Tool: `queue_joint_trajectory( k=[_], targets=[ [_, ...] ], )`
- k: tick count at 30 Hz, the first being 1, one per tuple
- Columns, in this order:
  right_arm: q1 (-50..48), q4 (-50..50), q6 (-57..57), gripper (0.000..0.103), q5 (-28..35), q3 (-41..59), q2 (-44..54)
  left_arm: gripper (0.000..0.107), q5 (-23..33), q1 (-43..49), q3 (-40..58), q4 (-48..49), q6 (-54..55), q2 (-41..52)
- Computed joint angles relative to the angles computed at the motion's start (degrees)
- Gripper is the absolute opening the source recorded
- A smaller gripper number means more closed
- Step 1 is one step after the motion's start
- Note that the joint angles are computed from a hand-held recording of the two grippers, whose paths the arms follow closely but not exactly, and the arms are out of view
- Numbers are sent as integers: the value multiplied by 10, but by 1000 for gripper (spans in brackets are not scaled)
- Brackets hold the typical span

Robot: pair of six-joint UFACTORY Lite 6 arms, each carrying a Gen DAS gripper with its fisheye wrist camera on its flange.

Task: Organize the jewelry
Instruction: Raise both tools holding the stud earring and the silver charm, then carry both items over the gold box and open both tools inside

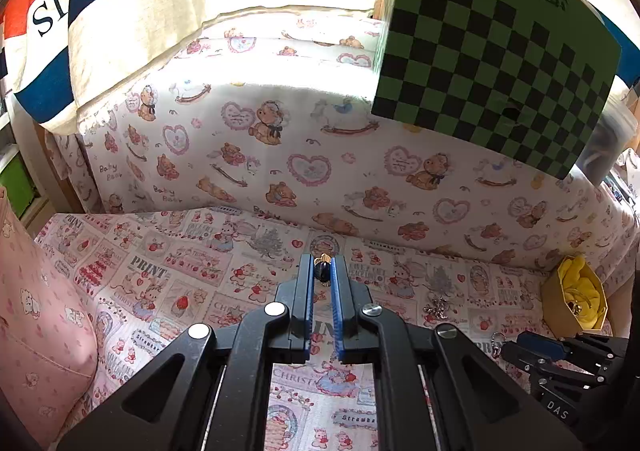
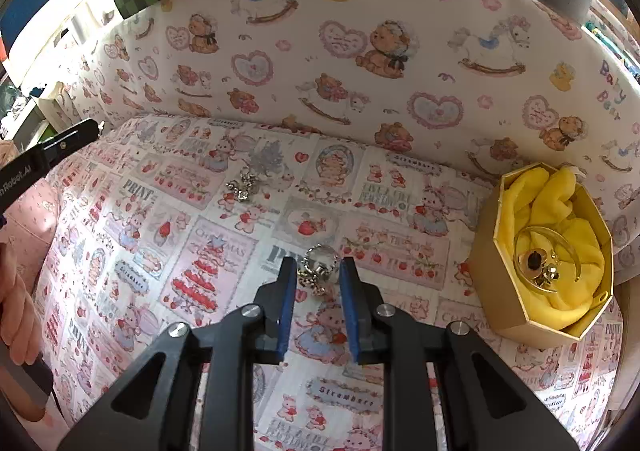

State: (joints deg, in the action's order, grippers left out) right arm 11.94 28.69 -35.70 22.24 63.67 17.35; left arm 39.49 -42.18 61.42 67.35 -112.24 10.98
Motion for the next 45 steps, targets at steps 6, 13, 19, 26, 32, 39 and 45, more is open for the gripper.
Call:
queue_joint_trajectory(
  k=[6,13,19,26,32,39,45],
  targets=[
    [22,-23,42,21,-19,6,21,7,0,-1,-1,3,-2,-1],
    [25,-17,57,17,-34,4,20,7,0,-2,-1,4,-3,-1],
    [14,16,18,16,-31,-10,-13,7,3,-4,0,5,-7,0],
    [-1,59,-33,16,-12,-38,-67,7,8,-8,2,3,-3,-1],
    [-40,125,-122,16,3,-93,-145,7,23,-27,18,-1,12,10],
    [-187,316,-336,16,95,-139,-218,7,8,-79,45,4,11,15],
    [-338,425,-424,16,206,-101,-167,7,77,-175,166,8,45,104]
  ],
)
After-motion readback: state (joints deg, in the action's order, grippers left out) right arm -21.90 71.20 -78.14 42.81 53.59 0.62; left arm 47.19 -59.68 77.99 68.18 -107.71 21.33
